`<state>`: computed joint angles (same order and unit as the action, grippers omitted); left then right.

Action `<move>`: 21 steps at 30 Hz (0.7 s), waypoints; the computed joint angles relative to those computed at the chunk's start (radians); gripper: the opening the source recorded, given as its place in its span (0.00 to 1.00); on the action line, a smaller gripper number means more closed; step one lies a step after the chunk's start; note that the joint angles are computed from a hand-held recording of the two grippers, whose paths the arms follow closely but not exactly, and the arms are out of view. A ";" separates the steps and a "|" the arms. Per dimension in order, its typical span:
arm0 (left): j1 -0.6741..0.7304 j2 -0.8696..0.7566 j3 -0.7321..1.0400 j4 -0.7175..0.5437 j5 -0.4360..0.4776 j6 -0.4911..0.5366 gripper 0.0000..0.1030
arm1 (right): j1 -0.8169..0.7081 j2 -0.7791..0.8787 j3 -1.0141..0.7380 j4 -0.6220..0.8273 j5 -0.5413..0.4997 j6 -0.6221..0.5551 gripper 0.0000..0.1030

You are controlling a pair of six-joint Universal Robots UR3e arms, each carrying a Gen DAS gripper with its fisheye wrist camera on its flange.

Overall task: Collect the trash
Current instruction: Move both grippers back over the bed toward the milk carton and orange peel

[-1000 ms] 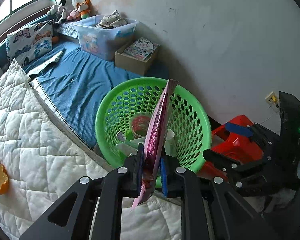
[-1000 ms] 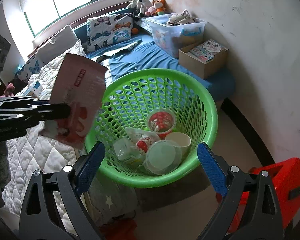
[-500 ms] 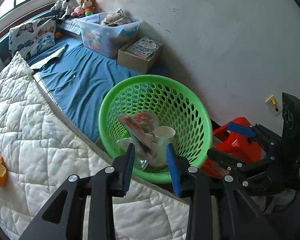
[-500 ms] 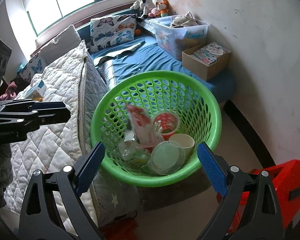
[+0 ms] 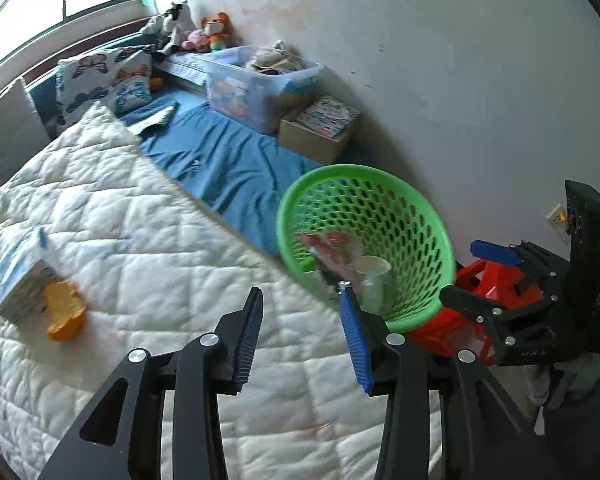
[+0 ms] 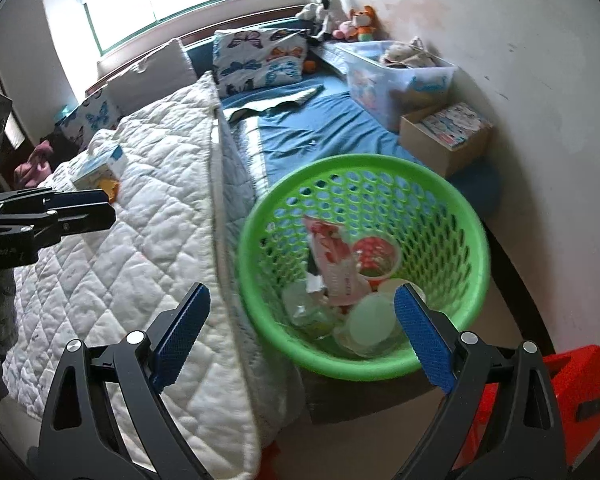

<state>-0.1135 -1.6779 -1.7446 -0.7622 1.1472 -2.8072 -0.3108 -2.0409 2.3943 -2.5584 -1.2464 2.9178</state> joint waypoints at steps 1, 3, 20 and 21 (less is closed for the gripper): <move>0.024 0.021 -0.020 -0.004 -0.005 0.012 0.38 | 0.037 0.028 -0.013 -0.022 -0.015 0.021 0.90; 0.061 0.047 -0.042 -0.013 -0.008 0.029 0.38 | 0.090 0.077 -0.040 -0.053 -0.035 0.050 0.90; 0.538 0.312 -0.245 -0.162 -0.116 0.270 0.38 | 0.552 0.601 -0.483 -0.158 -0.171 0.219 0.89; 0.555 0.318 -0.249 -0.167 -0.119 0.278 0.38 | 0.566 0.627 -0.513 -0.152 -0.170 0.224 0.88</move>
<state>0.4411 -1.3604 -1.9932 -0.9295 1.0285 -2.5297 0.2556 -1.4140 1.8817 -2.7099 -1.4161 3.1421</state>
